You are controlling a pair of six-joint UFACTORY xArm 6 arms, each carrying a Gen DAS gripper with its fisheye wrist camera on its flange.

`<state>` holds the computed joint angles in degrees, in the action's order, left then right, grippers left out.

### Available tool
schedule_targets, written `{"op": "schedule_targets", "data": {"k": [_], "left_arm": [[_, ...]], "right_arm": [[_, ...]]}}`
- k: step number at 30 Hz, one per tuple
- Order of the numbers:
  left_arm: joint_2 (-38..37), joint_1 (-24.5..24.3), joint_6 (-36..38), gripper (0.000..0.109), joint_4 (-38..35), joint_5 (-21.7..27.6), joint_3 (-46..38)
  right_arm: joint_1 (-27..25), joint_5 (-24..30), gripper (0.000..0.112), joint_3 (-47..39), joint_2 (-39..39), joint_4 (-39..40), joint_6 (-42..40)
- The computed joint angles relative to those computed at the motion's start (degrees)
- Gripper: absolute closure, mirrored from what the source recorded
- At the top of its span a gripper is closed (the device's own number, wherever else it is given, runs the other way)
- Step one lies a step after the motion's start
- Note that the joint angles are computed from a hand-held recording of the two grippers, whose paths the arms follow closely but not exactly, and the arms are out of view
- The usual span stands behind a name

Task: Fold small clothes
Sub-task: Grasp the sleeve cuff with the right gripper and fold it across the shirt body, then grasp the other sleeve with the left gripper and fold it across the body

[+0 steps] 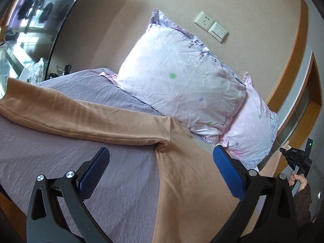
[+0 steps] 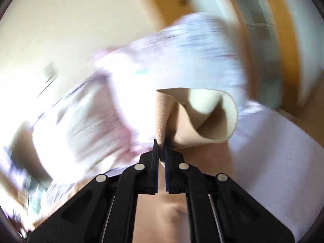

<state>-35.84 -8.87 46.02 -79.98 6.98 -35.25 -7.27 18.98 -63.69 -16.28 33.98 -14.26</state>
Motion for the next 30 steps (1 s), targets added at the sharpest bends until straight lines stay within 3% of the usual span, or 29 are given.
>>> {"op": "schedule_targets", "data": {"k": [4,7,8,9,10,12,17,24,28,30], "left_arm": [[-0.3,7.3,-12.9,0.007,6.5,6.0,1.1],[-0.6,13.0,-19.6,0.007,10.2,9.0,2.0],[-0.8,14.7,-20.7,0.007,10.8,9.8,2.3],[-0.9,16.3,-21.2,0.008,10.9,10.4,2.5],[-1.0,17.8,-22.1,0.008,11.4,10.6,2.7],[-0.6,20.9,-24.0,0.008,12.5,11.2,2.5],[3.6,27.9,-29.4,0.02,13.1,15.0,-0.1],[9.9,32.2,-37.4,0.022,15.8,21.1,-4.8],[14.0,33.3,-44.2,0.023,21.2,22.7,-8.9],[15.9,33.6,-49.2,0.033,26.3,22.8,-10.9]], "right_arm": [[15.1,7.1,0.108,-7.4,9.0,-0.4,-5.1],[22.6,20.0,0.106,-14.1,17.9,-4.4,-6.5],[24.0,24.8,0.101,-15.3,19.7,-3.9,-7.2],[24.8,27.2,0.089,-15.7,20.4,-3.5,-7.3],[24.9,27.9,0.081,-15.8,20.7,-2.7,-7.6],[24.2,25.5,0.054,-14.6,19.4,1.2,-9.8],[18.8,24.9,0.043,-16.1,18.1,6.2,-11.2],[15.4,25.4,0.039,-11.2,14.9,10.1,-12.0],[14.8,26.2,0.037,-10.3,15.1,12.9,-13.2],[14.3,27.5,0.036,-10.0,14.8,14.7,-14.3]]}}
